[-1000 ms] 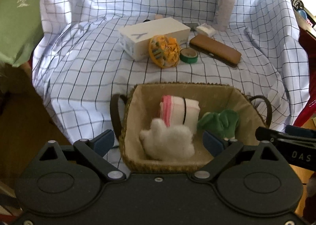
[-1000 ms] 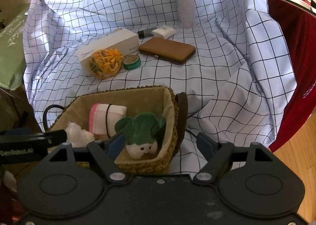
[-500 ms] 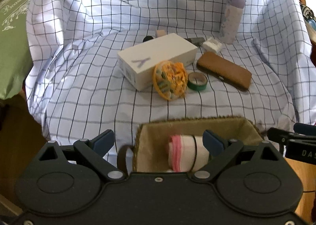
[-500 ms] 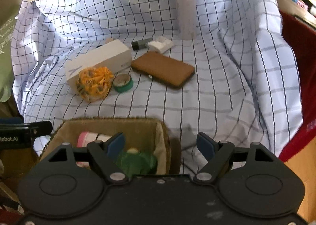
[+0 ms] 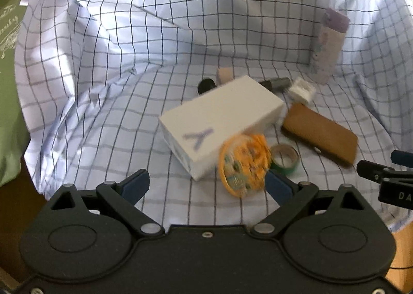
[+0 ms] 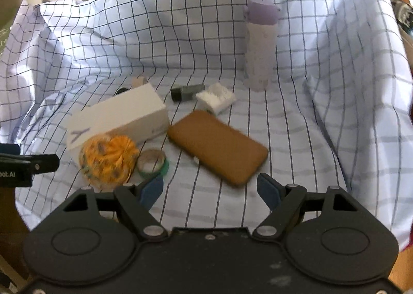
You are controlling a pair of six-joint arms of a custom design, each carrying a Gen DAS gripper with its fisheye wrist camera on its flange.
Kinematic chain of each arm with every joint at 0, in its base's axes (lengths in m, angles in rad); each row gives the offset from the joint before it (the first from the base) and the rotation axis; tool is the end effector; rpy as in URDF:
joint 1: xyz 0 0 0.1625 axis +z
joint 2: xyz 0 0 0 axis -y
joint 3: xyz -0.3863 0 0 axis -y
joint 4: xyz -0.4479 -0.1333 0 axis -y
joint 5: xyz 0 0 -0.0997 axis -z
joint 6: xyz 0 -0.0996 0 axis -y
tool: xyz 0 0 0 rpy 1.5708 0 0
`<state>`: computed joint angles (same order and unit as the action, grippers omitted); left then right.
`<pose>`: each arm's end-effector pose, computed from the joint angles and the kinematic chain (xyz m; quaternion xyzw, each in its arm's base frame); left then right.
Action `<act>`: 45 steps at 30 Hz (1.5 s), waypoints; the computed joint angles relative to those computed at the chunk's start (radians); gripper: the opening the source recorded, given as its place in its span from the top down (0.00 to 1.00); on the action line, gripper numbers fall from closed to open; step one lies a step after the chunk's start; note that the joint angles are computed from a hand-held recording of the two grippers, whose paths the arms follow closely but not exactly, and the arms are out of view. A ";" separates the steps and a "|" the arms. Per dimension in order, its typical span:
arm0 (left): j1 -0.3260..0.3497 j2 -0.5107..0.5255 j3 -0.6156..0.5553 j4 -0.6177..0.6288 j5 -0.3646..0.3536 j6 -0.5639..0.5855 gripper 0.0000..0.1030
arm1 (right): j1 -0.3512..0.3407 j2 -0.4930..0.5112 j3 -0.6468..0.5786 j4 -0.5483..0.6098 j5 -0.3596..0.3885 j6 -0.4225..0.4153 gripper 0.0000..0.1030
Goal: Organize soft objects
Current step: 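Withdraw both open grippers from the basket and move toward the table items, then grasp the white packet with the right gripper while the left moves toward the beige tape roll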
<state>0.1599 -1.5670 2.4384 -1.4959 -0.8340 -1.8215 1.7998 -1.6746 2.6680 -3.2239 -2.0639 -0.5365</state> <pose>-0.2527 -0.2436 0.0820 -0.0086 0.8464 -0.3395 0.4101 0.1604 -0.3087 0.1632 0.2693 -0.8806 0.2750 0.2763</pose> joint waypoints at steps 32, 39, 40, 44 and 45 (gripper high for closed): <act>0.630 0.306 -0.256 -0.688 0.246 0.858 0.10 | -0.083 0.535 -0.415 -0.108 0.006 -0.117 0.23; 0.667 0.316 -0.259 -0.644 0.282 0.860 0.10 | -0.085 0.564 -0.436 -0.118 -0.004 -0.127 0.23; 0.672 0.304 -0.254 -0.634 0.285 0.845 0.10 | -0.085 0.567 -0.437 -0.119 -0.006 -0.129 0.23; 0.682 0.256 -0.228 -0.596 0.316 0.784 0.10 | -0.084 0.582 -0.444 -0.127 -0.007 -0.146 0.23; 0.685 0.246 -0.226 -0.577 0.322 0.760 0.10 | -0.084 0.586 -0.445 -0.131 -0.008 -0.153 0.23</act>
